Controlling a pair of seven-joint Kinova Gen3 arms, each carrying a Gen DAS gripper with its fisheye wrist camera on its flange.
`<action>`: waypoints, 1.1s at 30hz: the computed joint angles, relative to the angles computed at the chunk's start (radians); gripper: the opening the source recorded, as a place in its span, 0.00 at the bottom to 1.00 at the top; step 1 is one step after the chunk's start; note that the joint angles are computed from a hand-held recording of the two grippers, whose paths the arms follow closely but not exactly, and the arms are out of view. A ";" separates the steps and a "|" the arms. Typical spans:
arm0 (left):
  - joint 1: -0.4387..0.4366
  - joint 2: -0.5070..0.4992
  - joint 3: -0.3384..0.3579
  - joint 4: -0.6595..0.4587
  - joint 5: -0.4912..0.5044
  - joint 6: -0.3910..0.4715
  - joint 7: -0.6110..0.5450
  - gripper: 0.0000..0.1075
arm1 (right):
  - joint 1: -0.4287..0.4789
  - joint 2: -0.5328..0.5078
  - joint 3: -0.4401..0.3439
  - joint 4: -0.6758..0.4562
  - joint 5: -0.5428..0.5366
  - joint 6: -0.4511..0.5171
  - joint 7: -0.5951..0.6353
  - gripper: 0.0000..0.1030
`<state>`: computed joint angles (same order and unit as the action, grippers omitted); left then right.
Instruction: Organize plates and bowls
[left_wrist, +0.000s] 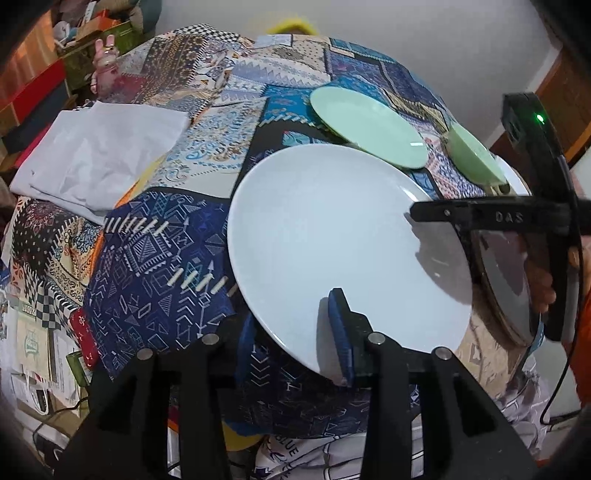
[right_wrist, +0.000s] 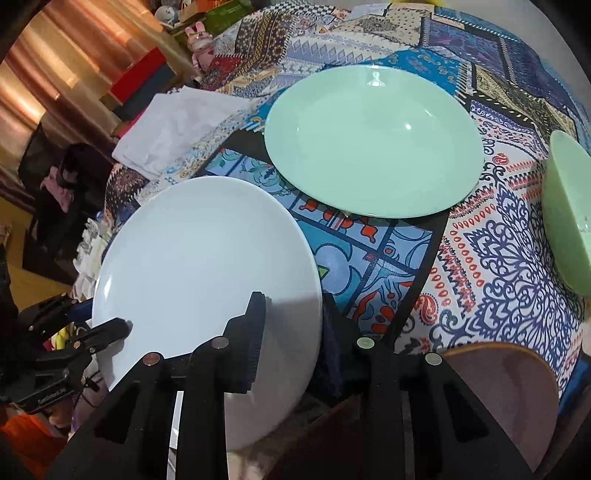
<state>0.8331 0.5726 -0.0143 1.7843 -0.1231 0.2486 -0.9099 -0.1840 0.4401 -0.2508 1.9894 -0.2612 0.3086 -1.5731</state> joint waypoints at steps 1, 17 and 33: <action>0.006 -0.003 -0.009 0.001 0.001 -0.001 0.008 0.35 | -0.002 -0.007 -0.001 0.009 -0.002 -0.014 -0.001 0.26; 0.117 -0.053 -0.122 -0.001 -0.079 -0.038 0.110 0.35 | -0.041 -0.157 0.035 0.138 0.057 -0.154 -0.099 0.26; 0.178 -0.062 -0.121 -0.077 -0.131 -0.026 0.114 0.35 | -0.070 -0.325 0.109 0.281 0.121 -0.218 -0.219 0.26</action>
<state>1.0106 0.5103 -0.1354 1.7073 -0.2541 0.2222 -0.7959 -0.2539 0.1152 -0.1417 2.2706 -0.1405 0.0903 -1.7924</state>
